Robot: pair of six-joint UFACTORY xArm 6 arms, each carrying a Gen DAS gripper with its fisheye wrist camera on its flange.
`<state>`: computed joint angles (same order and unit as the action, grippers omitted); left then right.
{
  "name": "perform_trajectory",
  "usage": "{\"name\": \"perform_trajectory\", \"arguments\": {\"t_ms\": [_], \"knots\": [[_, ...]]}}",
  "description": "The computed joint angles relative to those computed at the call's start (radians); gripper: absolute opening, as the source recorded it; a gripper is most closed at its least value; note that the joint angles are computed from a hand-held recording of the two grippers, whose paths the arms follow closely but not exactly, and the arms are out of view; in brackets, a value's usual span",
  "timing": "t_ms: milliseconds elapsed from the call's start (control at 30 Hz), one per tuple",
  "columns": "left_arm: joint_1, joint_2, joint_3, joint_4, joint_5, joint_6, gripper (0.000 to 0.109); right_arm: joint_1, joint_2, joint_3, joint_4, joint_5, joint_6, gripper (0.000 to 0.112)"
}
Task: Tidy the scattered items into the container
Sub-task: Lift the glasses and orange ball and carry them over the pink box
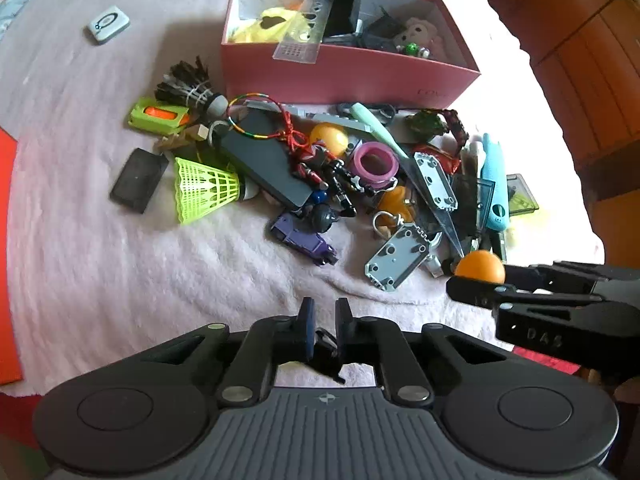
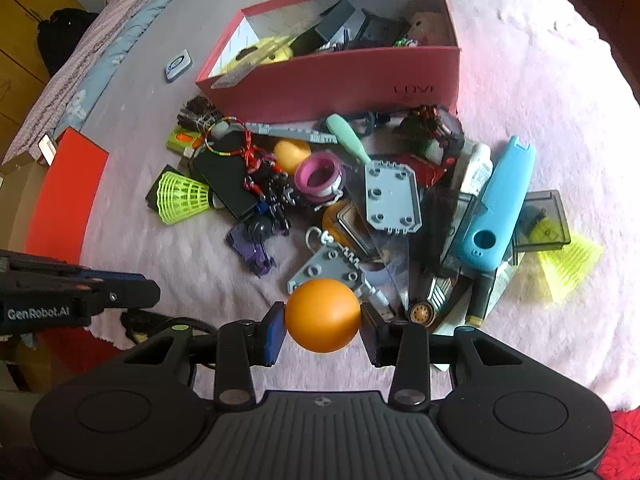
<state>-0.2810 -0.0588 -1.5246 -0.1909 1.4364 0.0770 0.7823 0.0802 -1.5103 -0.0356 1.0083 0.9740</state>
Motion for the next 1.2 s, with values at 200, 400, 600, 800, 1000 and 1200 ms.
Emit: {"name": "perform_trajectory", "arguments": {"t_ms": [200, 400, 600, 800, 1000, 1200], "knots": [[-0.007, -0.013, 0.060, 0.051, 0.004, 0.017, 0.046, 0.008, -0.010, 0.020, 0.006, -0.001, 0.007, 0.042], [0.018, -0.049, 0.142, 0.061, -0.016, -0.008, 0.078, 0.022, -0.017, 0.045, 0.042, 0.009, -0.001, 0.042], [-0.037, -0.139, 0.283, 0.234, -0.077, 0.258, 0.086, 0.027, 0.002, 0.025, 0.060, 0.019, -0.042, 0.042], [-0.079, -0.365, 0.605, 0.380, -0.341, 0.686, 0.085, 0.038, 0.027, 0.010, 0.103, 0.039, -0.093, 0.042], [-0.066, -0.328, 0.634, 0.314, -0.359, 0.869, 0.046, 0.051, 0.051, -0.016, 0.123, 0.060, -0.123, 0.043], [-0.031, -0.192, 0.527, 0.264, -0.276, 0.902, 0.049, 0.059, 0.054, -0.017, 0.126, 0.075, -0.120, 0.043]]}}
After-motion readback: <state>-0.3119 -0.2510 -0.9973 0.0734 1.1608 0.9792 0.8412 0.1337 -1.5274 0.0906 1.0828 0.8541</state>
